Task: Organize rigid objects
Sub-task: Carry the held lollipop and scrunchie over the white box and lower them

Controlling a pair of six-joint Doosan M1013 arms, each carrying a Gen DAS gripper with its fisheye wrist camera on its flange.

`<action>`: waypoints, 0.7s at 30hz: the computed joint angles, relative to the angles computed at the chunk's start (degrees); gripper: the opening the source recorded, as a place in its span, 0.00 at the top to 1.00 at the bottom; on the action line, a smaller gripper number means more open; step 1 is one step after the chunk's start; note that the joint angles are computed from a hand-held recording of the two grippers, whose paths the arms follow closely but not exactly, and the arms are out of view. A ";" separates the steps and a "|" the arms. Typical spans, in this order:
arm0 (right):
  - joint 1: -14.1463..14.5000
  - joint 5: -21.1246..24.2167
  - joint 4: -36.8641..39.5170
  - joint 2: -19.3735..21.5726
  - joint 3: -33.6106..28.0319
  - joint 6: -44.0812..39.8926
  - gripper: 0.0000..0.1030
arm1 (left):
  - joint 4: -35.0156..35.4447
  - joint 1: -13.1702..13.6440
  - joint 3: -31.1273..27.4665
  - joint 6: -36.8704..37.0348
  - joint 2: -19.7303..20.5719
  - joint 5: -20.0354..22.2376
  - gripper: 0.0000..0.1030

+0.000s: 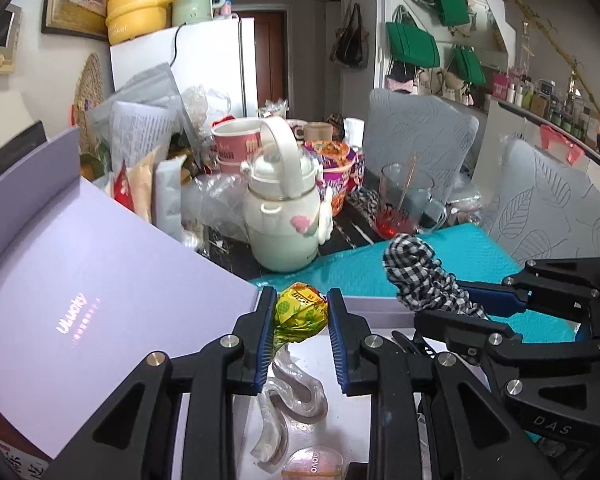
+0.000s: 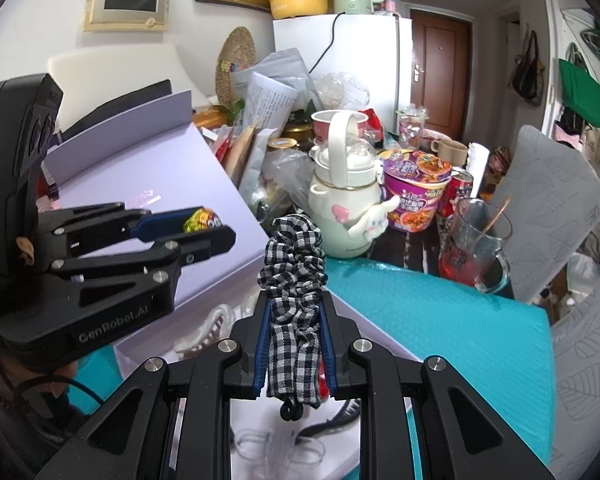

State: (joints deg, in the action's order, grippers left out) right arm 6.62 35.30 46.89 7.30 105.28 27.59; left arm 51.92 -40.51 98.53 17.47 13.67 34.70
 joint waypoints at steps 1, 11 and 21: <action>-0.06 0.26 0.46 0.32 -0.12 -0.73 0.79 | -0.82 0.07 -0.20 0.66 0.30 0.17 0.76; -0.26 2.26 -3.85 2.88 -1.50 3.09 0.79 | -10.42 1.15 -1.59 8.69 2.83 -0.33 0.76; 0.14 4.54 -9.05 5.34 -2.76 8.27 0.79 | -17.28 2.26 -2.56 14.01 4.64 0.29 0.76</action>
State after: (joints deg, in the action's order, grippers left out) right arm 6.77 39.84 37.83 12.64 102.51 35.86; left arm 34.65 -38.26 95.98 31.48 18.32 34.99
